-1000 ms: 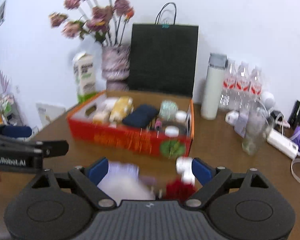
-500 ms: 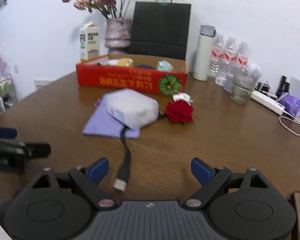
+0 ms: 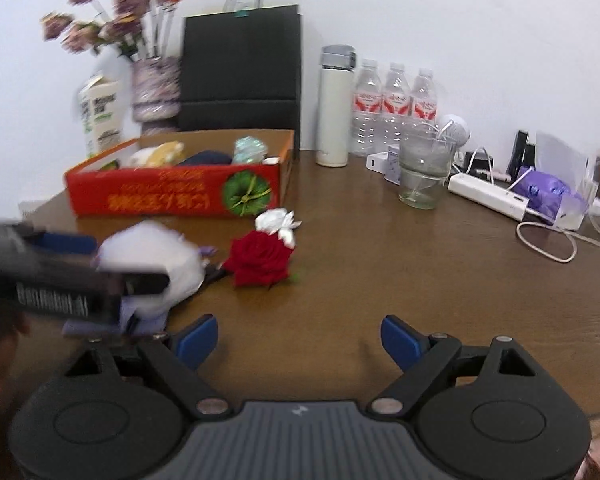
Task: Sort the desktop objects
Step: 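Withdraw both tools from the box toward the table, then grasp the translucent plastic box with the left tool while the right tool grasps the red rose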
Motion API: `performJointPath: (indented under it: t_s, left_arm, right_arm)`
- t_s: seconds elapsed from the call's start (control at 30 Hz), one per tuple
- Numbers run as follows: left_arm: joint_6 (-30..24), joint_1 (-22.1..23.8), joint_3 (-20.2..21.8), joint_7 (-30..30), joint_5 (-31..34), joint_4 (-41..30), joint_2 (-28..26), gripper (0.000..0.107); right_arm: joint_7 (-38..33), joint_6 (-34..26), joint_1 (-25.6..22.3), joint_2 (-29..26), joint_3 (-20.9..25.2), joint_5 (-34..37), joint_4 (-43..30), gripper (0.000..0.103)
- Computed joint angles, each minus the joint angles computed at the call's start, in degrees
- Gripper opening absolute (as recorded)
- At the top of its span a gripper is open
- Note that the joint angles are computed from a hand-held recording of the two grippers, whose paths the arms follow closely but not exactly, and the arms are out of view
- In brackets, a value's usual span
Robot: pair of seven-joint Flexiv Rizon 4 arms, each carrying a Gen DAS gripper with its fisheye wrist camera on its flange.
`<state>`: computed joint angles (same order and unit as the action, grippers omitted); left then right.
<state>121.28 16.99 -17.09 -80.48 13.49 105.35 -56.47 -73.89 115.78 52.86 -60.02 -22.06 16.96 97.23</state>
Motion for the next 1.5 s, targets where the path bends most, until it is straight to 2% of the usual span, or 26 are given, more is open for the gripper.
performJointPath:
  t_s: [0.07, 0.1, 0.2, 0.27, 0.4, 0.43, 0.47, 0.5, 0.6, 0.67, 0.77, 0.8, 0.9, 0.97, 1.1, 1.33, 1.5]
  left_arm:
    - [-3.6, 1.5, -1.9, -1.5, -1.4, -0.7, -0.1, 0.087]
    - [-5.0, 3.6, -4.1, -2.2, -1.0, -0.7, -0.4, 0.088]
    - [-4.0, 6.1, -5.4, -3.4, -0.8, 0.9, -0.3, 0.087]
    - [-2.7, 8.7, -7.1, -5.0, 0.2, 2.3, -0.3, 0.087]
    - [3.0, 11.6, -7.8, -10.8, 1.6, 6.3, 1.4, 0.086]
    - [4.3, 12.1, -7.7, -12.2, 2.2, 7.0, 1.9, 0.085]
    - [5.4, 11.9, -7.0, -13.4, 2.2, 7.7, 2.6, 0.085]
    - [6.4, 11.0, -5.4, -14.5, 1.4, 8.6, 3.8, 0.085]
    - [6.8, 6.6, 0.3, -16.2, -2.2, 10.8, 7.3, 0.084]
    - [8.5, 3.4, 4.3, -17.1, -4.3, 12.6, 8.7, 0.084]
    - [11.6, 0.9, 7.9, -17.7, -4.5, 15.8, 9.9, 0.083]
    - [12.8, -0.3, 9.1, -17.6, -4.9, 16.7, 10.1, 0.083]
    - [15.6, -2.5, 11.5, -16.3, -4.4, 19.6, 10.3, 0.083]
    - [18.3, -4.5, 13.3, -15.4, -5.6, 21.9, 10.1, 0.083]
    - [23.4, -7.0, 15.7, -13.5, -7.2, 25.7, 9.3, 0.083]
    - [31.9, -13.1, 18.7, -7.1, -13.4, 30.1, 7.3, 0.083]
    - [32.4, -12.3, 17.5, -6.1, -13.2, 31.9, 6.2, 0.084]
  right_arm:
    - [0.6, -1.8, -3.2, -0.6, 2.3, -2.9, -3.5, 0.086]
    - [1.2, -2.5, -4.1, -1.2, 2.8, -3.8, -5.4, 0.086]
    - [2.4, -2.7, -10.3, -1.8, 8.8, -9.5, -10.0, 0.086]
    - [3.9, -4.5, -12.9, -2.8, 11.1, -12.0, -13.3, 0.086]
    - [6.8, -9.6, -14.6, -5.1, 12.3, -16.9, -18.2, 0.084]
    - [7.3, -10.5, -14.7, -5.8, 12.3, -18.1, -19.1, 0.079]
    - [7.9, -11.5, -14.5, -6.3, 11.8, -19.0, -19.8, 0.061]
    - [8.6, -12.3, -14.2, -6.7, 11.2, -19.7, -20.1, 0.053]
    - [11.6, -12.3, -11.0, -5.9, 6.7, -18.6, -17.6, 0.043]
    - [12.8, -9.5, -8.4, -4.7, 3.6, -16.8, -13.8, 0.042]
    - [11.7, -3.4, -3.8, -2.7, 0.1, -12.2, -7.2, 0.042]
    - [10.5, -0.8, -3.2, -1.7, 0.5, -10.9, -4.9, 0.042]
    - [7.9, 6.0, -8.5, 2.9, 9.8, -13.5, 1.3, 0.042]
    - [5.9, 7.6, -9.4, 5.2, 12.4, -13.6, 4.9, 0.042]
    - [-0.6, 7.5, -3.4, 7.9, 9.9, -7.8, 10.4, 0.043]
    - [-7.9, 7.5, -0.4, 9.2, 11.6, -3.1, 13.3, 0.043]
    - [-10.0, 7.7, 0.1, 9.6, 13.0, -0.7, 14.5, 0.043]
